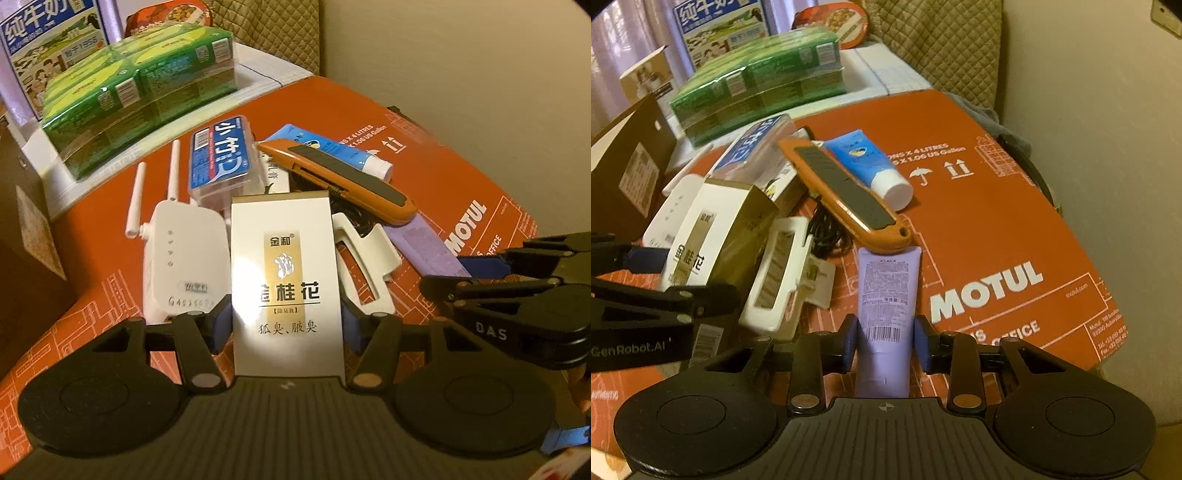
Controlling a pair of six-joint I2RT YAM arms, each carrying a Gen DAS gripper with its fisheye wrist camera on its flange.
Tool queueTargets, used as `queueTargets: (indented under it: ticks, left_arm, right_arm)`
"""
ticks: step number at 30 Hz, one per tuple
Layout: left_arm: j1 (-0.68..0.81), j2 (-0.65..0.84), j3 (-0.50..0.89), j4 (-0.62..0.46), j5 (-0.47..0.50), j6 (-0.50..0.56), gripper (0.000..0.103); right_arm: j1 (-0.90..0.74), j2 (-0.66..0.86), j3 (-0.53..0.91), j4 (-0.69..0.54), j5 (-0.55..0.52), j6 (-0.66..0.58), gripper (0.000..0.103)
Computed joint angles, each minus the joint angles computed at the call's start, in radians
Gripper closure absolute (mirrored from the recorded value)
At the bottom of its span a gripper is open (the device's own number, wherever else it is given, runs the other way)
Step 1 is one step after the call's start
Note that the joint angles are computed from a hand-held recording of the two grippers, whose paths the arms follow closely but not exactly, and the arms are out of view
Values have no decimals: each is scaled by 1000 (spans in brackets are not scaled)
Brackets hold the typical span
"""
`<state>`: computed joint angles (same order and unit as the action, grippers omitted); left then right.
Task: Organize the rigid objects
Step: 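Carry the lavender tube and white box with both grippers over the brown box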
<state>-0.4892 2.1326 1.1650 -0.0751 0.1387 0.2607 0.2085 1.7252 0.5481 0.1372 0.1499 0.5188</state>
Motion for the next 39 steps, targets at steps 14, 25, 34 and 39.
queueTargets:
  ticks: [14, 25, 34, 39]
  left_arm:
    - [6, -194, -199, 62, -50, -121, 48]
    - [92, -426, -350, 58, -119, -217, 48]
    - [297, -525, -346, 11, -66, -187, 48]
    - [431, -489, -244, -34, -5, -128, 48]
  right_arm:
    - [-32, -320, -109, -103, -110, -87, 74]
    - [58, -380, -48, -98, -171, -155, 74]
    - [202, -185, 170, -56, -198, -175, 74]
    - [258, -21, 374, -59, -218, -162, 74]
